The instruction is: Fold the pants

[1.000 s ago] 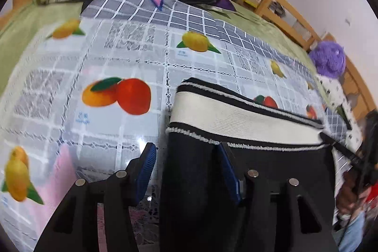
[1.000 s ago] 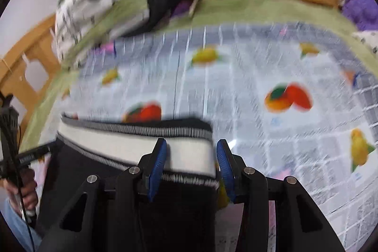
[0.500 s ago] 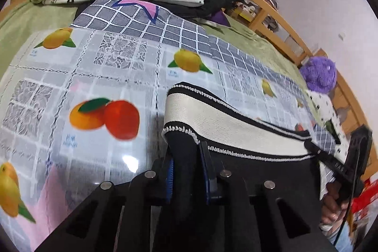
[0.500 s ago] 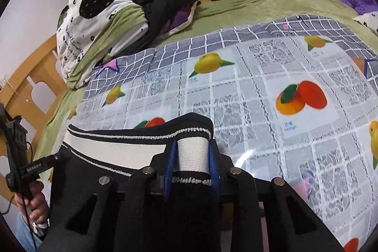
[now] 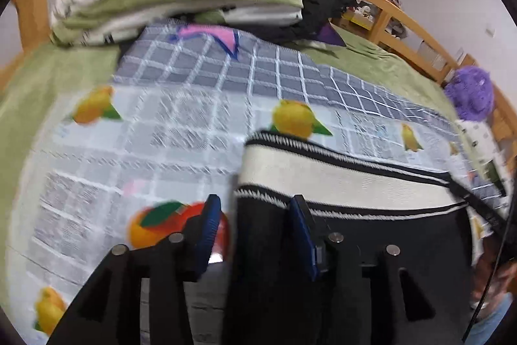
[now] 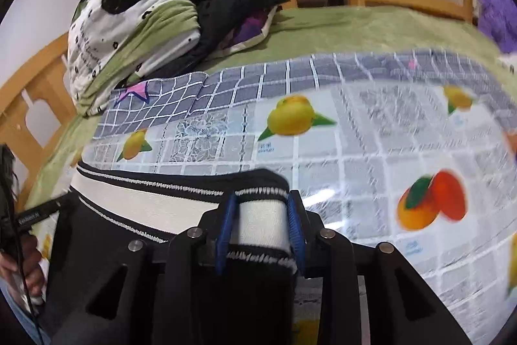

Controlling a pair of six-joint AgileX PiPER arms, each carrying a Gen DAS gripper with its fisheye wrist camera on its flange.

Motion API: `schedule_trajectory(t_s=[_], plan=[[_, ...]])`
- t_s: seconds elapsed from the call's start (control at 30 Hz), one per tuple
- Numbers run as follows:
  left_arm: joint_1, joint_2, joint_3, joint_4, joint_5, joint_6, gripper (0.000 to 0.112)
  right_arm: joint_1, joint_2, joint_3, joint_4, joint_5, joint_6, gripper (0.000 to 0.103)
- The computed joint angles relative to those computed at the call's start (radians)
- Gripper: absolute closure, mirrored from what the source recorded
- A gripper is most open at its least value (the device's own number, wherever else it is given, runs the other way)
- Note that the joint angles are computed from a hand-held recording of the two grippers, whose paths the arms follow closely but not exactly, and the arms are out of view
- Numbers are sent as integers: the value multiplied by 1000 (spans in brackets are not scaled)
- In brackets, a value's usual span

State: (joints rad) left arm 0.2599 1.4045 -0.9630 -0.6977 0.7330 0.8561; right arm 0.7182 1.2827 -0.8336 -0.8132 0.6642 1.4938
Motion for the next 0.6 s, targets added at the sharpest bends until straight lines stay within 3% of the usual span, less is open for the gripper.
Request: schedule_trajectory(t_s=[0.1, 0.2, 0.27, 0.33, 0.4, 0.47, 0.6], plan=[[-35, -41, 10, 10, -71, 13, 69, 87, 5, -52, -112, 127, 57, 72], [-75, -28, -5, -17, -82, 46, 68, 99, 34, -88, -115, 125, 37, 72], [-106, 35, -33, 34, -47, 12, 57, 80, 134, -141, -22, 163, -65, 73], [-101, 63, -7, 6, -71, 34, 52, 83, 155, -121, -49, 162, -50, 72], [-43, 101, -25, -80, 12, 100, 52, 51, 117, -91, -26, 116, -48, 72], [8, 139, -71, -99, 119, 98, 52, 55, 115, -75, -34, 122, -21, 69], [63, 108, -36, -98, 202, 139, 52, 102, 98, -69, -54, 174, 12, 69]])
